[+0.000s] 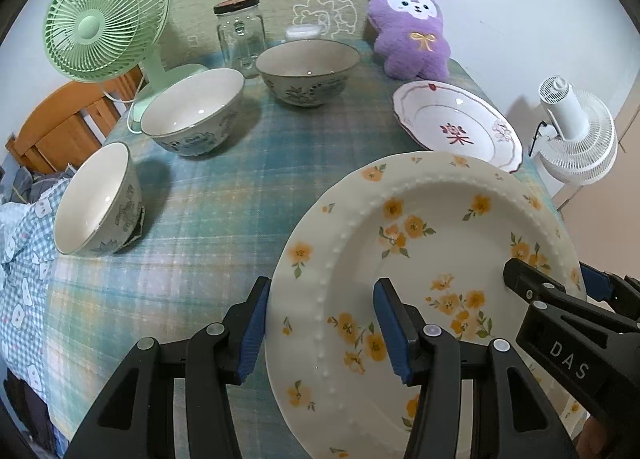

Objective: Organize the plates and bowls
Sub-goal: 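Carry the dotted-rim plate with both tools and lower it onto the first plate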

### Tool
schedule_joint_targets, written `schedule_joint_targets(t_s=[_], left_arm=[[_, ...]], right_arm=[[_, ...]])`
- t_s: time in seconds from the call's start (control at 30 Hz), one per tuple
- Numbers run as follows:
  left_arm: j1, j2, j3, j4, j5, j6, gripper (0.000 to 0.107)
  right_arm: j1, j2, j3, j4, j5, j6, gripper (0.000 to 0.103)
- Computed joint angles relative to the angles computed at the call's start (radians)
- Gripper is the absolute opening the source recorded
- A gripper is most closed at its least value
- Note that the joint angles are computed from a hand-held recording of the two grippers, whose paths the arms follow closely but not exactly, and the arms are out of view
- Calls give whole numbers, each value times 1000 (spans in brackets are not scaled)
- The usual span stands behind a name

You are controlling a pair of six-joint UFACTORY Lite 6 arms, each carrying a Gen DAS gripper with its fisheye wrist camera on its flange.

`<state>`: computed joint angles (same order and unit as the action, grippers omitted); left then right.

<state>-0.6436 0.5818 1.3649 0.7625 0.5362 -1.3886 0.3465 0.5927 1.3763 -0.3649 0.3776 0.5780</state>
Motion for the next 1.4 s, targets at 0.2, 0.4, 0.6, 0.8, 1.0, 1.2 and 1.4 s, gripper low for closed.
schedule_joint_targets(t_s=[0.2,0.4,0.6,0.8,1.0,1.2,1.4], left_arm=[[-41,21,22,-4,20,-26,53],[-81,40,45,-8,38,-51,53],[-122,57,67,-1,58,-84,53],[-159,75,91,-5,77,-103,53],[-189,100,122,-37,86,-92,53],[-216,125,158,-64,98,-75,53],[-236,148,185,-103,107,-58,53]], right_arm=[[-28,-52,-81,-12,-30,-5,65],[-56,-96,-153,-30,-57,-5,65],[-86,-146,-230,-42,-88,-12,65],[-119,-190,-293,-46,-113,-30,65],[-151,-227,-352,-45,-128,-61,65],[-188,-252,-398,-29,-146,-115,65],[-216,-269,-433,-6,-160,-181,65]])
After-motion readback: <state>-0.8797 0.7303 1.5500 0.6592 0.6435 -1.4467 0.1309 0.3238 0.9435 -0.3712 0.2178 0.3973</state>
